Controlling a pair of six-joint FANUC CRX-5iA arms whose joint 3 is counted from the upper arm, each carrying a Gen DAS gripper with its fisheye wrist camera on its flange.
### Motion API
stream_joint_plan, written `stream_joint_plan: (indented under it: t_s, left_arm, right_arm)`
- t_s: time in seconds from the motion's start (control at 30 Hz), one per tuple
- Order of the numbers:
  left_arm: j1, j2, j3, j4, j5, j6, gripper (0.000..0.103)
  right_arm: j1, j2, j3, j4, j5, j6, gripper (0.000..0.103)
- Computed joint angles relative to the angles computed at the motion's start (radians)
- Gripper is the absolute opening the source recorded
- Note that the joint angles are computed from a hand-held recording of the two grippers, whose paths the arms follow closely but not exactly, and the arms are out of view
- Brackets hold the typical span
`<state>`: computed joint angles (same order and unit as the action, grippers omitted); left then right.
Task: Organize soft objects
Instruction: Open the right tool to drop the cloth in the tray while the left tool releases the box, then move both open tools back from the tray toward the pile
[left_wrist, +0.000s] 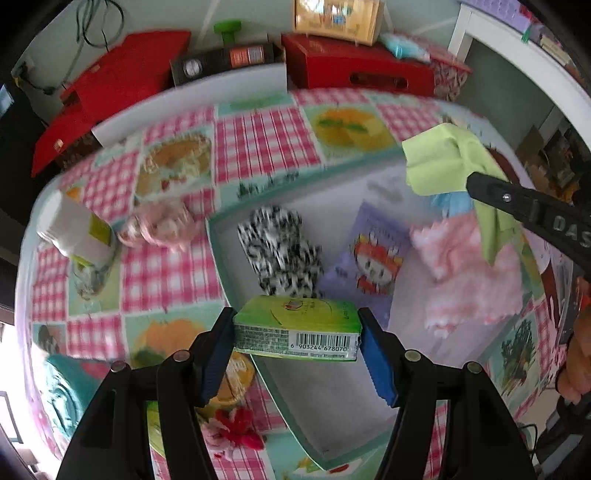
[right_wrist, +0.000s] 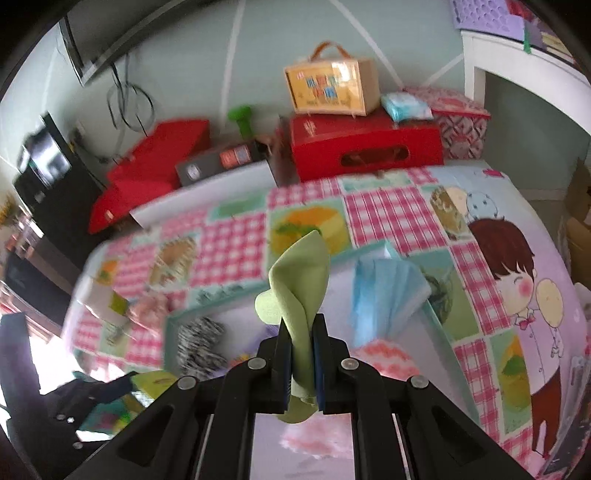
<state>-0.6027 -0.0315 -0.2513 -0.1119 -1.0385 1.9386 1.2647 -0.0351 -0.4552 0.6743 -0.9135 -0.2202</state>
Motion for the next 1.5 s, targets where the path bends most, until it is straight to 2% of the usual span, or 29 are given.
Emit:
stream_joint_plan:
  t_s: [0.2, 0.37, 0.97, 1.03, 1.27, 1.3, 1.4, 1.5]
  left_arm:
    - [0.011, 0.044, -0.003, 0.036, -0.026, -0.025, 0.066]
    - [-0.007, 0.052, 0.007, 0.015, -0.037, -0.02, 0.066]
    - [-0.031, 0.04, -0.001, 0.067, -0.03, -0.069, 0.067]
    - [-0.028, 0.034, -0.007, 0.08, -0.022, -0.077, 0.068]
    - [-0.008, 0.01, -0.037, 0.147, 0.005, -0.124, 0.071]
    - [-0.006, 0.003, -0.041, 0.149, 0.009, -0.125, 0.072]
    - [0.003, -0.014, -0.051, 0.16, 0.018, -0.133, 0.073]
    - [0.019, -0.033, -0.063, 0.169, 0.035, -0.14, 0.073]
  right_arm:
    - [-0.044, 0.073, 0.06, -0.22, -0.022, 0.145, 0.01]
    - [-0.053, 0.086, 0.058, -0.271, -0.01, 0.173, 0.01]
    - [-0.041, 0.093, 0.079, -0.269, -0.053, 0.181, 0.014]
    - [-0.038, 0.091, 0.083, -0.267, -0.064, 0.179, 0.02]
    - [-0.015, 0.066, 0.071, -0.2, -0.085, 0.138, 0.021]
    - [-0.01, 0.06, 0.069, -0.188, -0.088, 0.13, 0.023]
    - [0.003, 0.044, 0.06, -0.145, -0.096, 0.098, 0.038]
    - [0.016, 0.038, 0.06, -0.113, -0.113, 0.073, 0.039]
